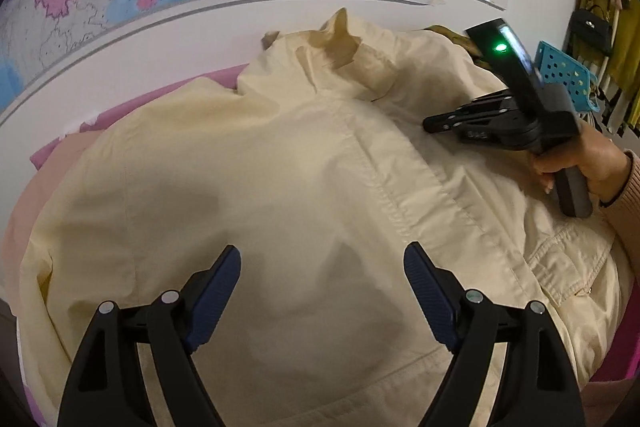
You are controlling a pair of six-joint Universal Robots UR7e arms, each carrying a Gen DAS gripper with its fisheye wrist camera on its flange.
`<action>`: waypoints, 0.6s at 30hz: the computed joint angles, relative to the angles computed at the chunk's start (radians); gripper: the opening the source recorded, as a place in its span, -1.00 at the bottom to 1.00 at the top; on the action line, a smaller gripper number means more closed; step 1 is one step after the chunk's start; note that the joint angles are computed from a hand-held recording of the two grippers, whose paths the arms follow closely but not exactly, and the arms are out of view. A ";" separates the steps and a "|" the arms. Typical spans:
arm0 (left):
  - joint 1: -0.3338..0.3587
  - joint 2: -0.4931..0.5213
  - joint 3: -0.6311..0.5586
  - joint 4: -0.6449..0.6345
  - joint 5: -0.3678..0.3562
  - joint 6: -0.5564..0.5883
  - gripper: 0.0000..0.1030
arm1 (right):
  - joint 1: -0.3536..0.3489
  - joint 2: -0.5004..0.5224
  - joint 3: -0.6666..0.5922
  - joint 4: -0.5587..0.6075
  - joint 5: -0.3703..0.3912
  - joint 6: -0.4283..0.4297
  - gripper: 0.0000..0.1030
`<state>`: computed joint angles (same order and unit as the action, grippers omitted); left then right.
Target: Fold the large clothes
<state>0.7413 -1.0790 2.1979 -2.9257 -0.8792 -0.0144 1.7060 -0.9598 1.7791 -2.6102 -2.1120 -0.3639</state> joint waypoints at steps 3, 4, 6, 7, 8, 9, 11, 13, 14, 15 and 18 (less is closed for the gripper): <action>0.008 -0.009 -0.005 -0.016 -0.005 0.001 0.57 | -0.003 -0.034 0.002 -0.029 0.061 0.004 -1.00; 0.008 -0.013 -0.005 -0.019 -0.002 0.001 0.57 | 0.000 -0.036 0.006 -0.058 0.066 0.001 -1.00; 0.005 -0.018 -0.003 -0.033 -0.002 0.013 0.58 | 0.022 -0.026 0.005 -0.185 0.010 -0.054 -1.00; 0.002 -0.016 -0.005 -0.042 0.010 0.018 0.60 | 0.019 -0.029 -0.010 -0.203 0.022 -0.035 -1.00; -0.002 -0.013 -0.006 -0.056 0.024 0.028 0.60 | 0.007 -0.035 -0.034 -0.180 0.057 0.012 -1.00; 0.000 -0.013 -0.006 -0.065 0.023 0.038 0.61 | -0.005 -0.042 -0.053 -0.137 0.088 0.052 -0.99; 0.004 -0.014 -0.005 -0.076 0.023 0.040 0.63 | -0.021 -0.065 -0.072 -0.033 0.163 0.112 -0.99; 0.012 -0.016 -0.005 -0.074 0.012 0.036 0.63 | -0.013 -0.076 -0.064 0.060 0.163 0.091 -0.86; 0.019 -0.015 -0.006 -0.068 0.006 0.031 0.63 | -0.016 -0.084 -0.051 0.124 0.180 0.105 -0.44; 0.022 -0.011 -0.009 -0.063 0.003 0.031 0.63 | -0.023 -0.078 -0.054 0.145 0.193 0.114 -0.05; 0.030 0.002 -0.017 -0.061 -0.005 0.033 0.63 | -0.034 -0.079 -0.023 0.208 0.231 0.157 0.05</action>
